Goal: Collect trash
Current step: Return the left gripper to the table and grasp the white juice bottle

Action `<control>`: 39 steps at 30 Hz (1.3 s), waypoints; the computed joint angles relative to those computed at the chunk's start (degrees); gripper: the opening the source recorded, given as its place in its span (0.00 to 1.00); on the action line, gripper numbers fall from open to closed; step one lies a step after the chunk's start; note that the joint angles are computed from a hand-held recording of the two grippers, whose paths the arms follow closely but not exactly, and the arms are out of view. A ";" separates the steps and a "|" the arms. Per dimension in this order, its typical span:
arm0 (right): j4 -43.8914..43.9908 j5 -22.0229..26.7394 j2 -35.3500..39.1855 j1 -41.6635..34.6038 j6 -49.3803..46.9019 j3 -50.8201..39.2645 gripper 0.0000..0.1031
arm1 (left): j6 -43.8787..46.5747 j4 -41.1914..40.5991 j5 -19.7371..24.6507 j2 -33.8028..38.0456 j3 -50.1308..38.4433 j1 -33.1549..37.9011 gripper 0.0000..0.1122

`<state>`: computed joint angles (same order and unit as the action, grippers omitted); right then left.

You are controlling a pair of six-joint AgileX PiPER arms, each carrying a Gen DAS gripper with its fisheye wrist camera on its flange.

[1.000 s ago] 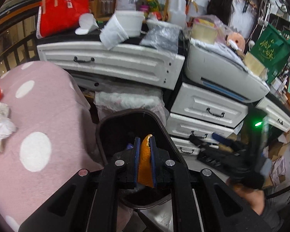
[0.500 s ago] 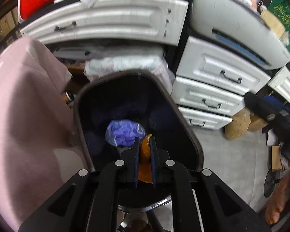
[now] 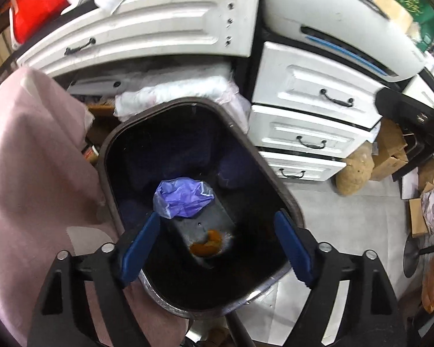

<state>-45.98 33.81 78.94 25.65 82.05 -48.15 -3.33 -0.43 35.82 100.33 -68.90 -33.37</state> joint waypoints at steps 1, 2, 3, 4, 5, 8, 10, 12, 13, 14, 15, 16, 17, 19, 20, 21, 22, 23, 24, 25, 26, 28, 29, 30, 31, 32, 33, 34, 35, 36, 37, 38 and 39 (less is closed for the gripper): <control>-0.32 0.67 -0.43 0.14 0.19 -0.18 0.87 | 0.25 -0.02 -0.21 -1.28 0.55 -0.08 0.72; -0.51 1.37 -0.73 0.29 0.28 -0.49 0.88 | 0.38 -0.05 -0.41 -2.46 1.06 -0.12 0.74; -0.61 1.88 -0.94 0.41 0.31 -0.71 0.89 | 0.78 -0.49 -0.47 -3.76 1.56 -0.05 0.76; -0.53 2.65 -1.27 0.67 0.10 -1.15 0.89 | 2.18 -1.98 -0.33 -5.34 2.06 0.31 0.76; -0.45 3.22 -1.50 1.06 0.03 -1.47 0.89 | 4.63 -4.51 -0.38 -7.61 2.97 1.05 0.78; -0.18 5.08 -1.88 2.82 -0.33 -3.15 0.90 | 7.88 -7.63 -0.40 -13.32 5.04 2.13 0.83; -0.18 6.30 -1.77 4.35 -0.88 -4.63 0.91 | 10.49 -9.26 -0.43 -17.58 6.56 3.13 0.86; -1.16 8.04 -1.01 7.21 -0.92 -6.87 0.93 | 13.54 -10.89 -0.19 -21.73 8.11 4.56 0.87; -1.57 8.92 -0.32 8.77 -1.06 -8.25 0.94 | 14.73 -11.39 0.28 -23.74 8.75 5.56 0.87; -1.79 9.46 0.28 9.94 -1.17 -9.29 0.94 | 15.98 -11.96 0.93 -25.92 9.43 6.88 0.87; -1.85 9.98 1.37 11.64 -1.83 -11.13 0.94 | 17.54 -12.90 1.24 -27.49 10.09 8.27 0.87; -1.75 10.37 2.40 13.00 -2.57 -12.80 0.94 | 18.97 -13.68 1.59 -29.16 10.82 9.88 0.87; -1.61 10.65 3.36 14.14 -3.21 -14.27 0.94 | 20.17 -14.27 1.96 -30.82 11.52 11.65 0.87; -0.74 10.66 5.75 16.29 -5.37 -17.93 0.94 | 24.05 -16.34 2.58 -33.75 13.23 16.18 0.87; -0.29 10.54 7.30 17.62 -6.60 -20.25 0.94 | 26.09 -17.35 3.38 -34.86 13.68 18.73 0.87; -0.10 10.46 8.51 18.73 -7.41 -22.04 0.94 | 28.00 -18.34 4.37 -35.91 14.01 21.32 0.87; 0.31 10.18 9.87 19.72 -8.61 -24.07 0.94 | 31.01 -20.19 5.56 -36.79 14.32 24.91 0.87; 1.24 9.62 11.67 20.80 -10.53 -26.73 0.94 | 33.60 -21.74 6.71 -37.19 14.31 27.95 0.87; 1.56 9.52 12.70 21.74 -11.22 -28.12 0.94 | 37.03 -23.64 7.95 -37.61 14.50 32.15 0.87; 2.67 9.12 14.55 22.76 -13.33 -30.78 0.94 | 39.94 -25.11 9.20 -38.04 14.55 35.93 0.87; 3.56 8.81 16.06 23.49 -15.02 -32.87 0.94 | 42.40 -26.25 10.04 -38.05 14.46 39.21 0.87; 5.47 8.67 18.75 24.66 -18.13 -36.70 0.94 | 48.89 -30.20 12.83 -37.57 13.82 47.44 0.87; 6.96 8.53 20.60 25.39 -20.34 -39.26 0.94 | 51.81 -32.09 14.38 -37.03 13.32 51.36 0.87; 8.18 8.35 22.03 25.92 -22.08 -41.26 0.94 | 54.44 -33.67 15.97 -36.25 12.64 55.22 0.87; 9.07 8.38 23.20 26.31 -23.33 -42.89 0.94 | 56.83 -34.87 17.59 -35.30 11.75 59.13 0.87; 10.33 8.44 24.61 26.84 -25.10 -44.89 0.94 | 58.81 -35.60 18.83 -34.43 10.86 62.25 0.87; 11.32 8.74 25.90 27.41 -26.48 -46.78 0.94 | 61.28 -36.26 19.85 -33.26 9.67 65.59 0.87; 12.29 8.93 27.03 27.73 -27.89 -48.45 0.94 | 63.45 -36.77 20.55 -32.54 8.92 68.02 0.87; 13.32 9.30 28.32 28.21 -29.52 -50.51 0.94 | 66.18 -37.27 21.35 -31.57 7.88 70.73 0.87; 13.93 9.54 29.11 28.48 -30.54 -51.77 0.94 | 68.81 -37.64 22.01 -30.52 6.78 73.01 0.87; 14.45 9.72 29.76 28.71 -31.46 -52.84 0.94 | 71.89 -37.83 22.67 -29.13 5.32 75.20 0.87; 14.98 10.00 30.61 28.98 -32.32 -54.14 0.94 | 75.12 -37.54 23.09 -27.42 3.60 77.04 0.87; 15.55 10.45 31.35 29.12 -33.04 -55.34 0.94 | 77.41 -36.82 23.65 -25.83 1.73 78.19 0.87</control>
<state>-30.44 44.27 110.29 54.76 49.02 -103.49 74.08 -37.26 59.47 74.50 -67.17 44.81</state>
